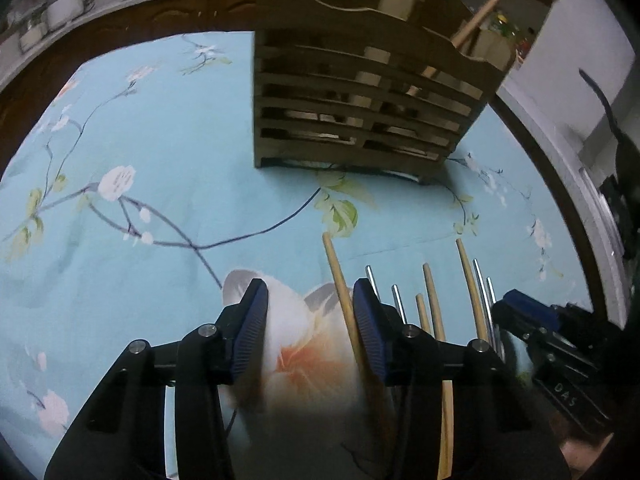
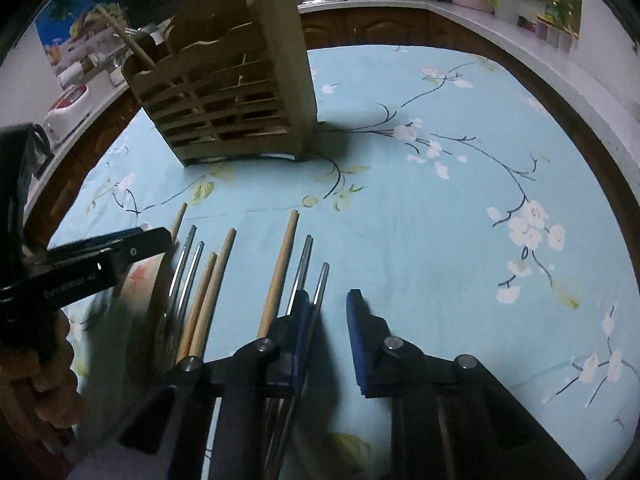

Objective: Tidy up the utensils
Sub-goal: 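Grasp a wooden chopstick with the left tool while the right tool grasps a metal chopstick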

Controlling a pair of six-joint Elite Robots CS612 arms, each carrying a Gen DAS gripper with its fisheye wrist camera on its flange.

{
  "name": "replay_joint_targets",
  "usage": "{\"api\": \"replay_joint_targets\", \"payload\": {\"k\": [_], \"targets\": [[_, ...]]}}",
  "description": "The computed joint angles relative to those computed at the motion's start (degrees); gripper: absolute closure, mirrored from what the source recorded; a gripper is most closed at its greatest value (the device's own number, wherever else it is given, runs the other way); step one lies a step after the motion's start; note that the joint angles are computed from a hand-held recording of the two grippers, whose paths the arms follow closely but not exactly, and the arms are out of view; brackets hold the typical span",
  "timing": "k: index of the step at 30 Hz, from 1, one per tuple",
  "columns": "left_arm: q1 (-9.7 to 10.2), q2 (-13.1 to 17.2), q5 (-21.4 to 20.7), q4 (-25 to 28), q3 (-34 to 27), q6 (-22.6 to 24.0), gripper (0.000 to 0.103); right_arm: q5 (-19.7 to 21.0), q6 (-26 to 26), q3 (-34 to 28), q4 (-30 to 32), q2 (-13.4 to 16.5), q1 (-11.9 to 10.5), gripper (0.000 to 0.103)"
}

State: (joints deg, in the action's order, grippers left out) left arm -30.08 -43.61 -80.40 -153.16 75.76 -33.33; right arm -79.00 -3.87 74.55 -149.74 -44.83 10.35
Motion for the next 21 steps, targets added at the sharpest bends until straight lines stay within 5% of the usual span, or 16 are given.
{"api": "replay_joint_targets", "payload": {"k": [4, 8, 12, 21], "targets": [[-0.33, -0.2, -0.6, 0.2, 0.2, 4.6, 0.076, 0.8, -1.2, 0.3, 0.4, -0.2, -0.4, 0.089], [-0.95, -0.6, -0.7, 1.9, 0.4, 9.8, 0.077, 1.4, -1.5, -0.2, 1.4, -0.1, -0.5, 0.09], [-0.68, 0.0, -1.2, 3.8, -1.4, 9.8, 0.077, 0.5, -1.7, -1.3, 1.6, 0.6, -0.2, 0.089], [-1.88, 0.5, 3.0, 2.5, -1.5, 11.5, 0.096, 1.2, -1.1, -1.1, -0.1, 0.7, -0.2, 0.097]]}}
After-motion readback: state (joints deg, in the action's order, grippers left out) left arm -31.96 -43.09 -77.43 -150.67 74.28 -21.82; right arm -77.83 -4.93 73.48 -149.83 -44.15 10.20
